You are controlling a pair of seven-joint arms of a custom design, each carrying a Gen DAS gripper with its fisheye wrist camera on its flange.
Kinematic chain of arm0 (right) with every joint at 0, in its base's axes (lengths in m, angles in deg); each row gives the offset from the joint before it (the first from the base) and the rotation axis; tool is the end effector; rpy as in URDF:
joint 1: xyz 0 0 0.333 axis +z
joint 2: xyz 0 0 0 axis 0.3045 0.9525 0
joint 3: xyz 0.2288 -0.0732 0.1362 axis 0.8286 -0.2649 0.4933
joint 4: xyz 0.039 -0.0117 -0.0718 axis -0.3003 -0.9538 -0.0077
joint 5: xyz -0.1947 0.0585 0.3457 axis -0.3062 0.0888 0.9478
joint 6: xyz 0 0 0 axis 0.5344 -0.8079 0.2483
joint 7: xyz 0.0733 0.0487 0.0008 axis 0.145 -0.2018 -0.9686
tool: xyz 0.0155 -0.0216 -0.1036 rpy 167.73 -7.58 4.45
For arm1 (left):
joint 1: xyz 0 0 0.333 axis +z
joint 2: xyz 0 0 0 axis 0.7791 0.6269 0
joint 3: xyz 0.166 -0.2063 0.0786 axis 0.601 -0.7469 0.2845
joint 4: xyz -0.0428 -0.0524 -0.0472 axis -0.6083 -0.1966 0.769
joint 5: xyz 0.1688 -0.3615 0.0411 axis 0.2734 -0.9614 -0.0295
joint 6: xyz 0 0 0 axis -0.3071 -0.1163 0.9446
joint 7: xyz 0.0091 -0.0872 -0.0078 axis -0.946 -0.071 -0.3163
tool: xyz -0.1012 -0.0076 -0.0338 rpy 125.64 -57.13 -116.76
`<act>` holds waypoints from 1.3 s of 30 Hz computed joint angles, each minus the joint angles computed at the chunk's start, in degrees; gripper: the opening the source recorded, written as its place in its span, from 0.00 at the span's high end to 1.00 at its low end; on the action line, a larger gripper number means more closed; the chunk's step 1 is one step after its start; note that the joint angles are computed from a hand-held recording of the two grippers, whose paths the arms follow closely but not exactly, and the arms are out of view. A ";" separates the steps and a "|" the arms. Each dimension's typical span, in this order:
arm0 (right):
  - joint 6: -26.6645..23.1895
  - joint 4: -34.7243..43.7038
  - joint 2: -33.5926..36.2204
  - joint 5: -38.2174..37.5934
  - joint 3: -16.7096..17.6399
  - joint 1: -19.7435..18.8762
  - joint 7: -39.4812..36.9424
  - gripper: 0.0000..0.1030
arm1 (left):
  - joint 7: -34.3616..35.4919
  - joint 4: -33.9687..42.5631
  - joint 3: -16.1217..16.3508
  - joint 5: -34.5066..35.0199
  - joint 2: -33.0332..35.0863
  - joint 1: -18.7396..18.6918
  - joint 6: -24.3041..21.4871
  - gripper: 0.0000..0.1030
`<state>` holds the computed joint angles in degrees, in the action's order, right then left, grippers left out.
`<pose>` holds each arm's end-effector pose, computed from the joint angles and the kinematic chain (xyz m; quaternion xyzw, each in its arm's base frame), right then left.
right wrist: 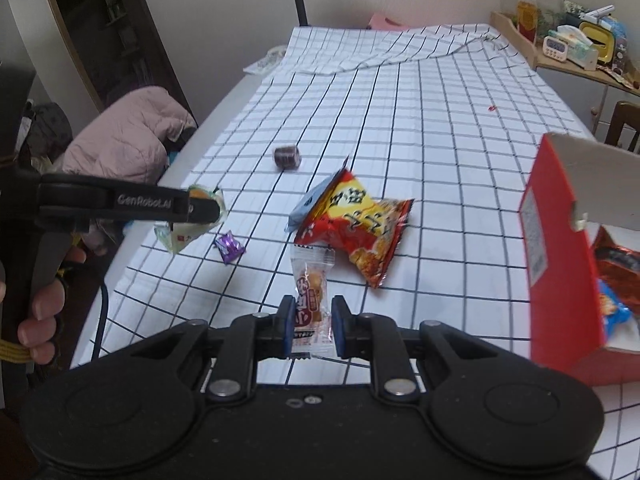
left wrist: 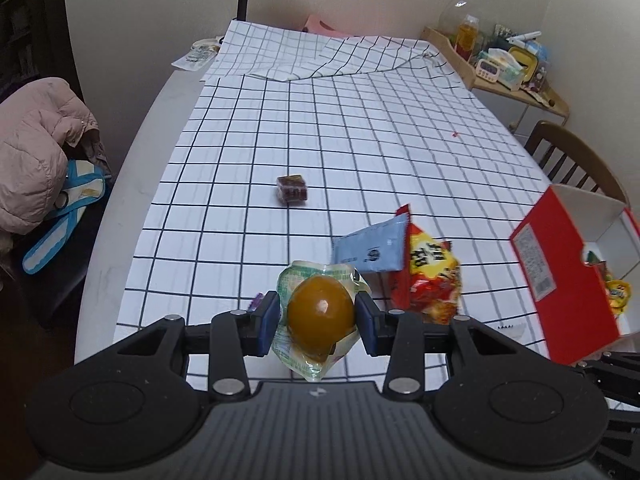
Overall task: Organize snacks
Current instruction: 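Carry both snacks into the red box and open both tools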
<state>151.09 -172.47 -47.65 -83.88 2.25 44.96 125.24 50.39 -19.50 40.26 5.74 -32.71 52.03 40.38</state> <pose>0.5857 0.3336 0.5133 -0.5538 0.7528 -0.2091 0.2879 0.7551 -0.1029 0.5393 -0.4659 0.8213 -0.3133 0.1017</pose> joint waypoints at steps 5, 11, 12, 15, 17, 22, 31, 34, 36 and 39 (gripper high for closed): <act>-0.04 -4.90 -5.49 -1.25 0.58 -0.62 0.69 0.83 | 0.98 -10.81 -0.82 -3.07 -8.53 1.32 2.19 0.61; 0.49 -12.01 -13.09 -2.29 2.52 -3.09 1.19 0.83 | 1.77 -19.54 -0.82 -6.08 -16.26 0.61 4.27 0.61; 0.76 -13.37 -14.47 -2.19 2.83 -3.68 1.08 0.83 | 1.93 -20.82 -0.86 -6.74 -17.42 0.43 4.54 0.61; 1.18 -17.25 -18.63 -2.15 3.82 -5.56 0.74 0.83 | 2.90 -25.37 -0.92 -8.54 -21.42 -0.37 5.88 0.61; 1.61 -19.89 -21.42 -2.08 4.47 -6.89 0.50 0.83 | 3.13 -27.39 -0.86 -9.50 -23.38 -1.20 6.37 0.61; 2.89 -26.79 -28.66 -0.89 5.77 -10.35 -1.09 0.83 | 2.88 -31.69 -0.76 -10.67 -27.43 -3.86 7.62 0.61; 5.80 -38.29 -40.10 3.19 6.76 -16.20 -4.33 0.83 | -0.21 -35.23 -1.06 -8.25 -30.62 -9.41 9.72 0.61; 6.63 -41.46 -43.21 4.68 6.71 -17.88 -5.96 0.83 | -1.55 -35.74 -1.50 -6.70 -30.85 -11.24 10.86 0.61; 7.07 -43.37 -45.07 5.94 6.30 -18.87 -7.53 0.83 | -2.45 -35.79 -1.80 -5.65 -30.66 -12.38 11.46 0.61; 7.52 -45.76 -47.28 7.65 5.85 -20.36 -9.67 0.83 | -4.51 -34.77 -2.25 -3.09 -29.36 -14.28 12.14 0.61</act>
